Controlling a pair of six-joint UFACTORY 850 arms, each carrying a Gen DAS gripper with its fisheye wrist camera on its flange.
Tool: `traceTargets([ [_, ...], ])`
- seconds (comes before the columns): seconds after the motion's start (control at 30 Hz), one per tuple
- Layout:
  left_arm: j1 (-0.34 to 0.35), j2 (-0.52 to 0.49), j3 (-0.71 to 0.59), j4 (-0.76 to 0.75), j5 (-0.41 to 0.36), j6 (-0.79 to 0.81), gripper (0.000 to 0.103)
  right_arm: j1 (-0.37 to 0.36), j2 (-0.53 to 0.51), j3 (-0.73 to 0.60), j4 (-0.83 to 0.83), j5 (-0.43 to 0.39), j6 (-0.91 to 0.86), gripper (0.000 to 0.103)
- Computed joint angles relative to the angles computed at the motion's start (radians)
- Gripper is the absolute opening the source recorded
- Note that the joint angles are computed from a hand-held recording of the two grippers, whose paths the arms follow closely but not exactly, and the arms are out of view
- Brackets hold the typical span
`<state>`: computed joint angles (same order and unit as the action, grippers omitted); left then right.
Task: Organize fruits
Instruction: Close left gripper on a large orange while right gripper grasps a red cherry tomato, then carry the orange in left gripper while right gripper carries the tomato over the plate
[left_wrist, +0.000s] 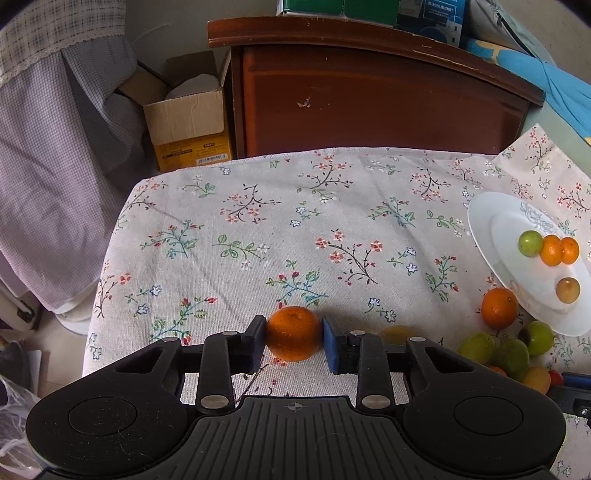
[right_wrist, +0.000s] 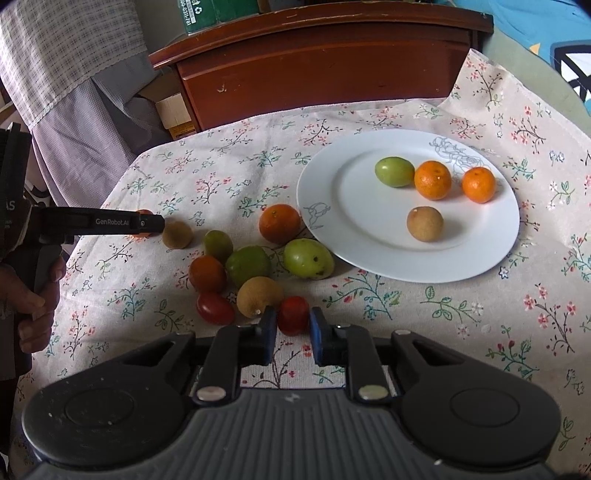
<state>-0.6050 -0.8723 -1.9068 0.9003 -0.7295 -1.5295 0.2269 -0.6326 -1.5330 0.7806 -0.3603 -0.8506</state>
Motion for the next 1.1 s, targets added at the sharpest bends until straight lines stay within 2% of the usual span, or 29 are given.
traceTargets([
  [0.5, -0.019, -0.005, -0.037, 0.045, 0.003, -0.015, 0.03, -0.016, 0.013, -0.003, 0.139, 0.009, -0.084, 0.018],
  [0.77, -0.025, -0.009, -0.059, 0.037, 0.024, -0.015, 0.03, -0.018, 0.013, -0.007, 0.152, 0.01, -0.086, 0.018],
  [1.1, -0.021, -0.002, -0.078, 0.02, 0.158, -0.026, 0.03, -0.042, 0.028, -0.025, 0.303, 0.035, -0.192, 0.018],
])
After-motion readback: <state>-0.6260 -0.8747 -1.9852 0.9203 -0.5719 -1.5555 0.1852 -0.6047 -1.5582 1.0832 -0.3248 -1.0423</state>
